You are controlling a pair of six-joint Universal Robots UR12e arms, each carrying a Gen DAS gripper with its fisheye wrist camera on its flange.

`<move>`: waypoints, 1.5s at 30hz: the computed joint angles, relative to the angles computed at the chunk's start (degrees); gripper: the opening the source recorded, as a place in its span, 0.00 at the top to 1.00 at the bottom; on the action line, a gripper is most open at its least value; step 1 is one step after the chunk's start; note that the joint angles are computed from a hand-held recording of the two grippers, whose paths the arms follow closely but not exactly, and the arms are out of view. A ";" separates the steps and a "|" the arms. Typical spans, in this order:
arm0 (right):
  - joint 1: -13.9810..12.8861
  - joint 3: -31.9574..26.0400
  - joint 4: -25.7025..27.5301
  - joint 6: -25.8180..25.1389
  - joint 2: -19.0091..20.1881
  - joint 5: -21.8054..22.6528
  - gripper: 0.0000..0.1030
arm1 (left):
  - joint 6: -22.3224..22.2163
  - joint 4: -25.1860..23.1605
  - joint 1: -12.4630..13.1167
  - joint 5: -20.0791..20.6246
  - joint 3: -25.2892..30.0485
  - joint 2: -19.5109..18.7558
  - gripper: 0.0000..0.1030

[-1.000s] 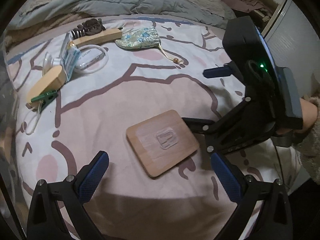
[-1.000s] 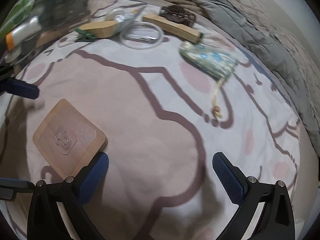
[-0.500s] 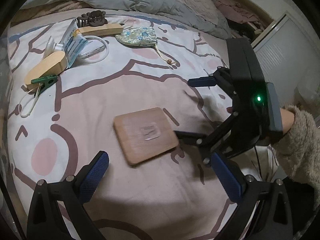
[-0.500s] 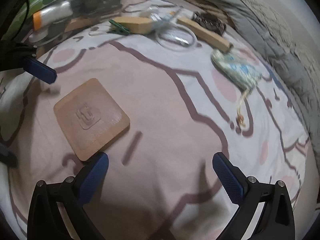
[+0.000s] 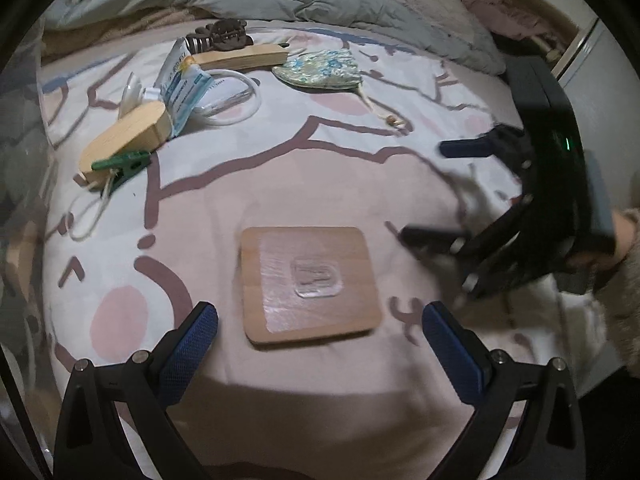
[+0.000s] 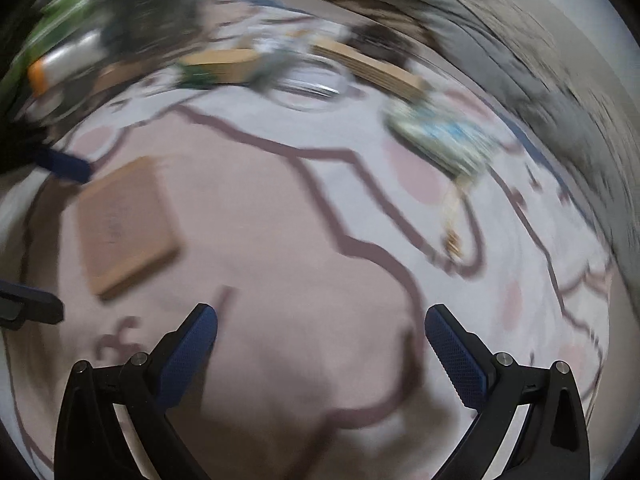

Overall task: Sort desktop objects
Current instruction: 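Move the open left tool over the square wooden pad, then grasp the floral pouch with the right tool and lift it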

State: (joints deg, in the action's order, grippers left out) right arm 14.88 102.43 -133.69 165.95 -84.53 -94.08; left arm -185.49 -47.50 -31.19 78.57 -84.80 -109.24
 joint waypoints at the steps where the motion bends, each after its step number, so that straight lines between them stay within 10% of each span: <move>1: -0.51 0.11 0.40 1.33 0.03 -0.21 0.00 | 0.52 0.45 -0.31 1.18 0.00 -0.17 0.00; 7: -3.69 1.10 1.39 7.03 -0.27 7.13 0.00 | 0.79 1.02 -1.37 4.18 0.54 -1.35 0.00; 24: -2.15 -0.79 -1.39 10.70 0.49 4.30 0.01 | -0.18 5.94 -2.53 9.43 -1.03 -1.99 0.00; 32: -4.17 -6.68 -8.11 16.14 4.21 4.17 0.57 | -0.33 7.72 -2.33 8.51 -1.70 -1.93 0.00; 45: -4.08 -19.42 0.83 20.17 15.35 -1.01 0.61 | -1.12 10.45 -1.96 6.73 -2.67 -1.87 0.00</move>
State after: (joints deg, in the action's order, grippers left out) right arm 10.80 83.01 -132.87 186.12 -69.18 -95.09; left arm -186.61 -37.06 -33.15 85.30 -87.47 -111.11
